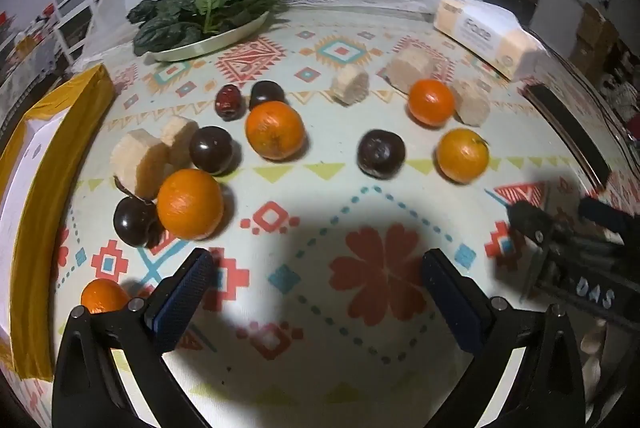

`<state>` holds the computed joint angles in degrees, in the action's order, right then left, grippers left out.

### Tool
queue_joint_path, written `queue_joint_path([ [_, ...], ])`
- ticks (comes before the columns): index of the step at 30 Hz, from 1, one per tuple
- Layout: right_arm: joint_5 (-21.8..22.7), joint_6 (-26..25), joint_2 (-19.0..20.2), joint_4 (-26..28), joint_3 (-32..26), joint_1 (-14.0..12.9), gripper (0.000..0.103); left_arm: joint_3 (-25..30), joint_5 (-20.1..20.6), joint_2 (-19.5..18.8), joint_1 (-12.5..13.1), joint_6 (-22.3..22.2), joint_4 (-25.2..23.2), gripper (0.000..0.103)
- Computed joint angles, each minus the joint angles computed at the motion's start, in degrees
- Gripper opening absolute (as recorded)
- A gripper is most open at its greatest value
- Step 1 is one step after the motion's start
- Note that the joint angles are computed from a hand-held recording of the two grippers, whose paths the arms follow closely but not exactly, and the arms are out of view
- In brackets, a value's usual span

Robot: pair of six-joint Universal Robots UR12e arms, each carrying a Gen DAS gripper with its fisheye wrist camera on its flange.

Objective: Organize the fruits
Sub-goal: 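Bring both tools over the mandarins on the patterned tablecloth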

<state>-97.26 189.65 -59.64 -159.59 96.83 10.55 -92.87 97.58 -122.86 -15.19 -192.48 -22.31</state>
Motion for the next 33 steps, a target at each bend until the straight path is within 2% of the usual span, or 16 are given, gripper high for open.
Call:
queue_joint_path([
  [4,-0.5,0.2,0.1,-0.2,0.0,0.2,0.103,-1.6,-2.8,1.1,0.3,2.7,0.4,0.103],
  [6,-0.8,0.4,0.1,-0.4,0.1,0.2,0.103,-3.4,-4.3,2.0,0.5,2.2,4.0,0.103],
  [8,-1.1,1.1,-0.2,-0.8,0.6,0.3,0.103,-6.1,-4.2,3.5,0.9,1.8,9.2,0.103],
  [9,-1.3,1.4,-0.4,-1.4,1.0,0.3,0.103,-7.8,-6.3,5.1,1.4,0.1,10.9,0.103],
  [10,-1.6,1.5,-0.8,-2.6,1.7,0.3,0.103,-10.0,-7.6,6.4,2.0,-0.8,15.0,0.103],
  [12,-3.2,1.1,-1.7,-7.9,3.8,0.8,0.102,-13.8,-9.4,8.9,3.5,-2.1,22.3,0.103],
  [14,-3.3,-0.4,-3.0,-12.6,5.7,1.2,0.102,-16.2,-6.4,10.9,4.1,-1.7,26.9,0.103],
  [16,-4.2,-2.4,-4.1,-19.3,7.4,2.1,0.102,-17.3,-1.7,12.8,4.5,-0.5,29.1,0.103],
  [19,-4.3,-6.1,-5.1,-29.6,8.9,3.4,0.103,-18.5,6.0,14.2,5.0,2.5,36.4,0.103],
  [21,-0.2,-6.8,-5.7,-28.8,8.4,3.5,0.103,-18.6,9.5,14.9,4.9,5.0,39.2,0.103],
  [22,2.4,-6.5,-5.8,-27.5,8.0,3.4,0.103,-19.0,9.8,15.2,5.0,6.2,40.2,0.103],
  [24,9.3,-5.8,-5.5,-23.7,6.9,3.1,0.103,-19.1,7.1,15.8,6.1,6.2,37.5,0.103],
  [26,14.2,-6.5,-4.6,-19.4,5.5,3.3,0.099,-20.1,5.2,16.3,7.1,5.9,36.5,0.103],
  [30,17.0,-8.0,-2.5,-16.1,3.3,4.0,0.082,-20.6,-0.5,16.0,8.8,3.3,28.8,0.103],
  [32,20.4,-7.8,-1.7,-14.1,2.5,3.5,0.071,-20.7,-3.2,14.8,9.2,3.0,27.3,0.102],
  [33,22.3,-7.5,-1.3,-13.1,1.9,3.3,0.066,-20.8,-3.3,14.2,8.9,3.4,27.2,0.096],
])
